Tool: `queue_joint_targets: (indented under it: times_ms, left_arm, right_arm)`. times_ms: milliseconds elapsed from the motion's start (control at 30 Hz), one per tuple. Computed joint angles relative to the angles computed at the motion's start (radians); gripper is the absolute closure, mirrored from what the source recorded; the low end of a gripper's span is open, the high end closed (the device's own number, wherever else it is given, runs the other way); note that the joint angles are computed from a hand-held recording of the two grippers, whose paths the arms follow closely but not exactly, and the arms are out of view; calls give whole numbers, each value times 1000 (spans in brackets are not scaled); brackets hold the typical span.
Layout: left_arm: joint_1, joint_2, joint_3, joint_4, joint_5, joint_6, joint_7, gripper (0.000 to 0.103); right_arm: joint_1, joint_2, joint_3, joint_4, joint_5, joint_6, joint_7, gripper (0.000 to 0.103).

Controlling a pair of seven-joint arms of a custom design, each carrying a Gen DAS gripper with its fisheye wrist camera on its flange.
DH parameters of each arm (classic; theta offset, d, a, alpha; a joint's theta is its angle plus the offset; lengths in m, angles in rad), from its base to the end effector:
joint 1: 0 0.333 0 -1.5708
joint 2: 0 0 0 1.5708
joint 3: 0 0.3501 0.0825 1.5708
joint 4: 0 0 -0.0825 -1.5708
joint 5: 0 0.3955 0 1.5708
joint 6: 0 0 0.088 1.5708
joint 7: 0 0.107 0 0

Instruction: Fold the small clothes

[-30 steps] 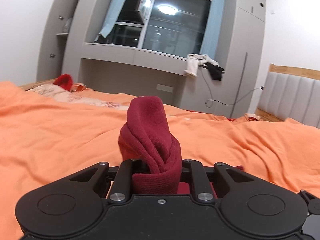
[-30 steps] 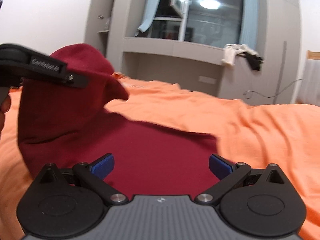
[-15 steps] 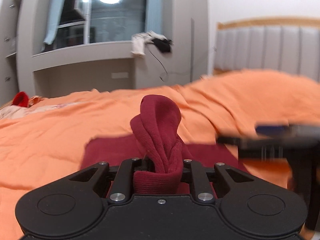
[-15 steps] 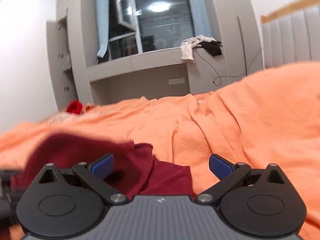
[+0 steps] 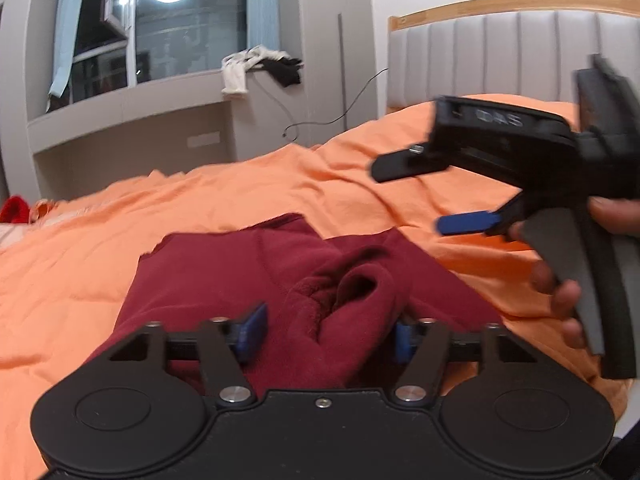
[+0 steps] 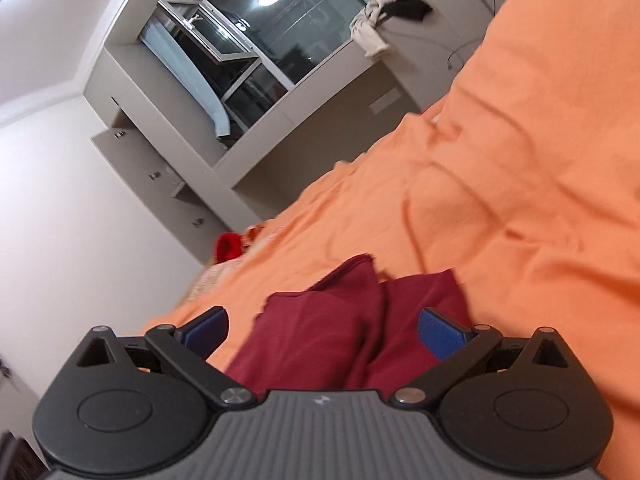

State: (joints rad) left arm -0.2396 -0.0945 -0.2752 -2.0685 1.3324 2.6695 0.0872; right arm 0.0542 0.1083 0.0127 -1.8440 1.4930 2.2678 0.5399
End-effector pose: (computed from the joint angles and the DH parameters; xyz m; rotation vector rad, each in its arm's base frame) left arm 0.4822 -0.3119 0.5605 -1.4578 1.5822 -0.8944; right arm 0.6402 0.0681 0.5490 -1.4488 1.1840 0.1498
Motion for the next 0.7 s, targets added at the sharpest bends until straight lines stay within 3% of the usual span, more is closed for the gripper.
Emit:
queue_joint_targets:
  times_ms: [67, 267, 367, 500, 700]
  left_arm:
    - [-4, -1, -3, 1, 8, -2, 19, 18]
    - [-3, -46, -12, -37, 54, 17, 41, 6]
    - [-2, -69, -25, -53, 73, -13, 74, 4]
    - [-4, -91, -41, -78, 100, -59, 139, 4]
    - [-7, -109, -43, -103, 65, -92, 229, 4]
  right_arm:
    - [-9, 23, -3, 26, -9, -50, 25, 0]
    - [-45, 87, 8, 106, -53, -234, 104, 0]
    - [-57, 105, 22, 121, -46, -293, 104, 0]
    - [-52, 103, 24, 121, -83, -276, 121, 0]
    - [-55, 158, 34, 167, -144, -315, 304, 0]
